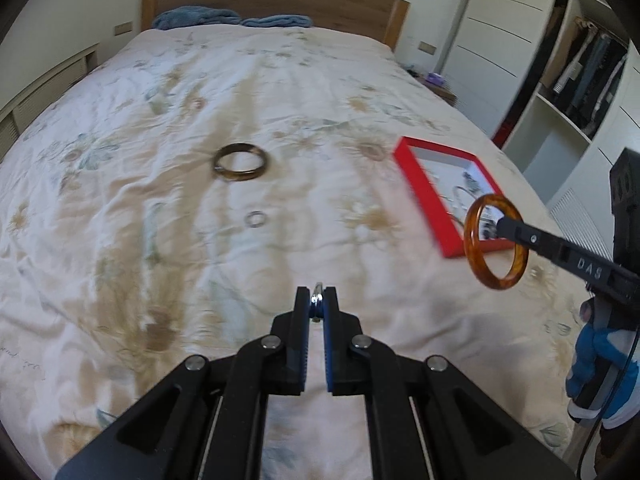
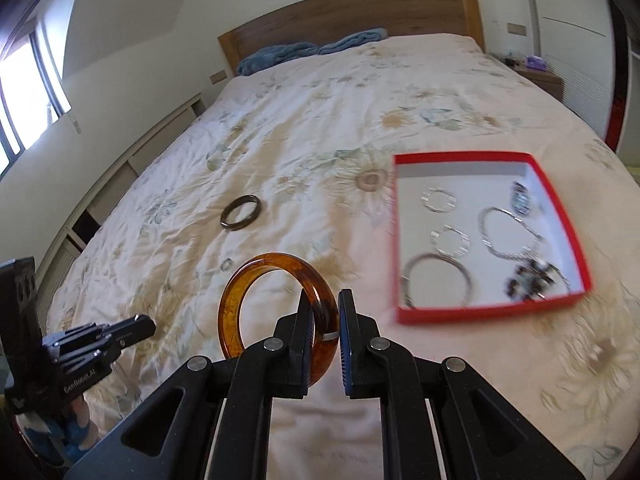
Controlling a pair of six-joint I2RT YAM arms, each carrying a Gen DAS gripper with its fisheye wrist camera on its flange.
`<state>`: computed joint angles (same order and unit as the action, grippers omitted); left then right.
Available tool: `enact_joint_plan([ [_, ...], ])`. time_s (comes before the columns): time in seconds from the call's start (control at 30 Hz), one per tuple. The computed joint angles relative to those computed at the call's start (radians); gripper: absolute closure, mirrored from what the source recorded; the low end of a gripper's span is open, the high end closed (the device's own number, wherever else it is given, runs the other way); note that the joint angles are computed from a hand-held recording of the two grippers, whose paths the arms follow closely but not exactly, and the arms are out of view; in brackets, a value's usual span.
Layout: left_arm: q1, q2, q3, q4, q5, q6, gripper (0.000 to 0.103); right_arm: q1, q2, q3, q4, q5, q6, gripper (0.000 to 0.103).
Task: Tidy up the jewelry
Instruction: 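Carry the ring in the left tool and the amber bangle in the right tool to the box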
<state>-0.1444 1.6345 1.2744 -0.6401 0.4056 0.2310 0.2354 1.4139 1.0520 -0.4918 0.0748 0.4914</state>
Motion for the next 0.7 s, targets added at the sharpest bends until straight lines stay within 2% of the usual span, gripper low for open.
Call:
enact_joint_plan([
  [0.13,-0.093,-0.005,-0.003,0.003,-0.019,-0.037,0.098,-0.086,-0.134,-0.111,-0.029,-0.017,-0.013,0.091],
  [0.33,-0.263,0.083,0.095,0.014,-0.062,-0.105,0.098,-0.295,-0.216,-0.175,-0.047,-0.082,-0.100,0.091],
  [0.53,-0.405,0.274,0.334,-0.009,-0.107,-0.158,0.098,-0.473,-0.116,-0.122,-0.008,-0.145,-0.201,0.091],
  [0.7,-0.490,0.506,0.639,-0.086,-0.142,-0.200,0.098,-0.553,0.047,-0.028,0.042,-0.173,-0.250,0.091],
])
